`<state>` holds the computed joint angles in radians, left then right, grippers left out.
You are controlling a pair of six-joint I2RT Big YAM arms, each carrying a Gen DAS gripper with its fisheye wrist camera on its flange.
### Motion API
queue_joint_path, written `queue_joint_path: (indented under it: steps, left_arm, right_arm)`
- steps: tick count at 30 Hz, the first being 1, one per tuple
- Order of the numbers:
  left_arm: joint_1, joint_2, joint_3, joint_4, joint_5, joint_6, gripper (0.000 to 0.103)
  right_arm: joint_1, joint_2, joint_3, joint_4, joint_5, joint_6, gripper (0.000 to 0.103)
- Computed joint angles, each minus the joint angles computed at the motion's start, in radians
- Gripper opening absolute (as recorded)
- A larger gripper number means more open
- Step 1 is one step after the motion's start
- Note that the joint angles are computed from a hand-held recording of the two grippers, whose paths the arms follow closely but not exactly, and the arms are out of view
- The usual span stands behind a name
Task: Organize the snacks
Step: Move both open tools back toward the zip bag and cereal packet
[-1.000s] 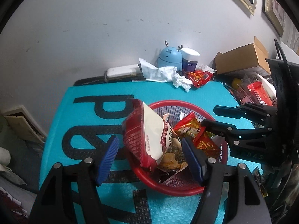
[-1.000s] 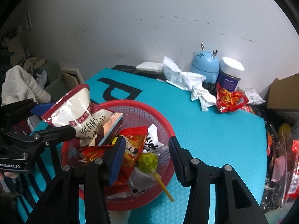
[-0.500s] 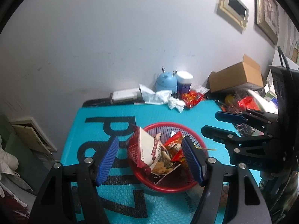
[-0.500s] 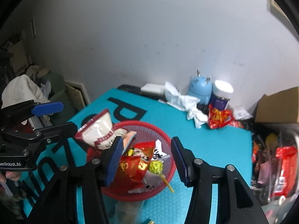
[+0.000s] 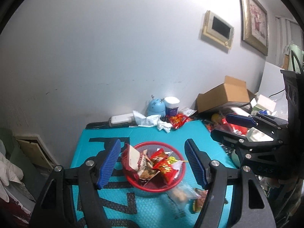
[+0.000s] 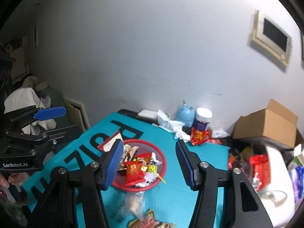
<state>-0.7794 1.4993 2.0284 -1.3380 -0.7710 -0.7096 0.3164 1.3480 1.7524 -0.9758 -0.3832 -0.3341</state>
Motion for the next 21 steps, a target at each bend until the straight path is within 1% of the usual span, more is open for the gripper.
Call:
queue_joint_path:
  steps: [1,2,3,4,9,12,13,14,15,16,17,21]
  left_arm:
    - [-0.010,0.002,0.009,-0.006,-0.007,-0.003,0.069]
    - [-0.021,0.005,0.019,-0.013,-0.016,-0.009,0.071]
    - [-0.034,0.007,0.028,-0.021,-0.027,-0.015,0.079]
    - [-0.048,0.007,0.032,-0.020,-0.040,-0.017,0.081]
    - [-0.108,0.028,0.082,-0.049,-0.096,-0.026,0.085]
    - [-0.135,0.042,0.106,-0.063,-0.105,-0.031,0.085]
    - [-0.145,0.045,0.111,-0.066,-0.108,-0.034,0.085]
    - [-0.153,0.048,0.114,-0.067,-0.110,-0.037,0.086]
    - [-0.163,0.052,0.117,-0.071,-0.110,-0.043,0.089]
    - [-0.168,0.054,0.118,-0.073,-0.111,-0.047,0.092]
    - [-0.175,0.055,0.116,-0.069,-0.112,-0.050,0.096]
    - [-0.200,0.052,0.090,-0.045,-0.104,-0.057,0.097]
  right_arm:
    - [-0.003,-0.016,-0.008,0.000,0.000,0.002,0.058]
    - [-0.008,-0.034,-0.019,0.003,-0.003,0.004,0.058]
    - [-0.014,-0.046,-0.025,0.004,-0.007,0.004,0.059]
    - [-0.018,-0.058,-0.032,0.005,-0.008,0.005,0.060]
    - [-0.047,-0.136,-0.089,0.013,-0.018,0.005,0.065]
    - [-0.067,-0.176,-0.121,0.019,-0.026,0.010,0.069]
    - [-0.076,-0.190,-0.131,0.022,-0.030,0.015,0.072]
    - [-0.086,-0.206,-0.145,0.026,-0.035,0.018,0.074]
    - [-0.095,-0.220,-0.155,0.027,-0.042,0.019,0.075]
    - [-0.103,-0.232,-0.167,0.029,-0.047,0.019,0.076]
    - [-0.111,-0.245,-0.179,0.030,-0.049,0.019,0.076]
    - [-0.137,-0.284,-0.221,0.024,-0.050,0.020,0.077]
